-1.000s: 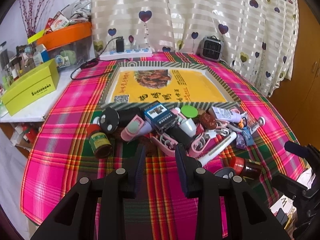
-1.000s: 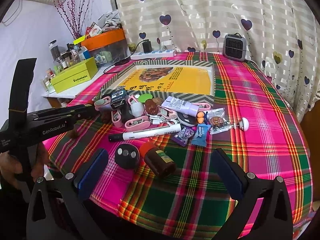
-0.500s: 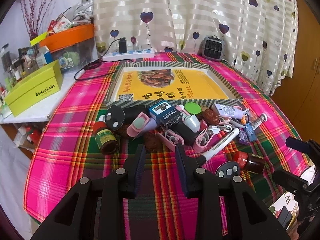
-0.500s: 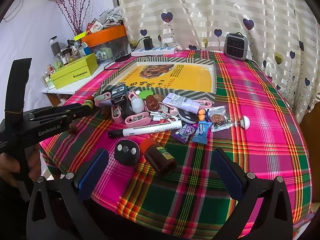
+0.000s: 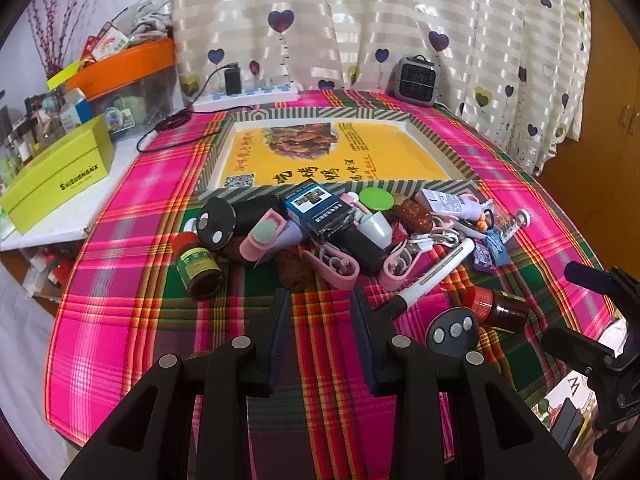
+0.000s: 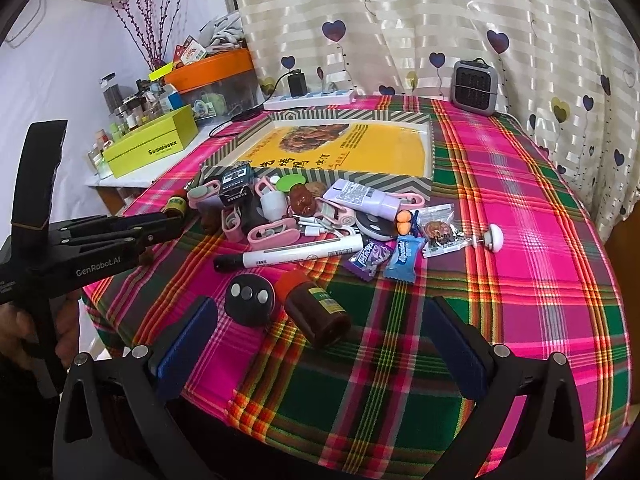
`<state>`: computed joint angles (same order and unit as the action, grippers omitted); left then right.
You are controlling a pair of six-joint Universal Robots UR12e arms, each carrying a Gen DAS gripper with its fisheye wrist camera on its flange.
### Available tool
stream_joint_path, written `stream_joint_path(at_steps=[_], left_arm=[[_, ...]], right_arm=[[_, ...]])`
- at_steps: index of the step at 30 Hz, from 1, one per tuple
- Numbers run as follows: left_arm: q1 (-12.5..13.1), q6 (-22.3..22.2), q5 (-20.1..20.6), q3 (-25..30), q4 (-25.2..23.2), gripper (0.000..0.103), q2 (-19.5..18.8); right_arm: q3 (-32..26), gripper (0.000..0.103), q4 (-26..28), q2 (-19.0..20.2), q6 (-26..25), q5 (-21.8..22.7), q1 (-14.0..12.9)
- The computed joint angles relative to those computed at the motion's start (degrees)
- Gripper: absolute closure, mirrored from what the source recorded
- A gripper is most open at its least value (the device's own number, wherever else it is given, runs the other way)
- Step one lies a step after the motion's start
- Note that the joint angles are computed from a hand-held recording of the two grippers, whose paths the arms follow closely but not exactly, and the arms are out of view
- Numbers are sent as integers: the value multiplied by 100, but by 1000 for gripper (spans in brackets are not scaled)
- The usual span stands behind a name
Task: Organize objects
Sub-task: 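Lower the left tool toward the brown walnut at the pile's edge, then close the left tool on the walnut and lift it while the right tool approaches the brown bottle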
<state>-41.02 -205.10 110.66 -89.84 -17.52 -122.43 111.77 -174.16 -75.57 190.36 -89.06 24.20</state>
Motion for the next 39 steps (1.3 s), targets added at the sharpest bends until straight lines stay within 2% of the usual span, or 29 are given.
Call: stream_joint_path(at_steps=[10,17,26,34,39], left_arm=[[61,48,-252,-30,97,74,-8],[71,45,-264,-63,145,74,2],[157,-65,-554,-229,283,74,101],[169,-63,-326,-365,380,74,178],[221,-143,-322,-445,429,74,218]], right_arm=[[-24,0,-51,50,-43,60,-31],[23,0,-374,79,-167,271,-66],[38,0,-392,94,-241,572,-95],[63,0,-331,61,-143,484,-114],[80,0,-361,62,-171,595,-150]])
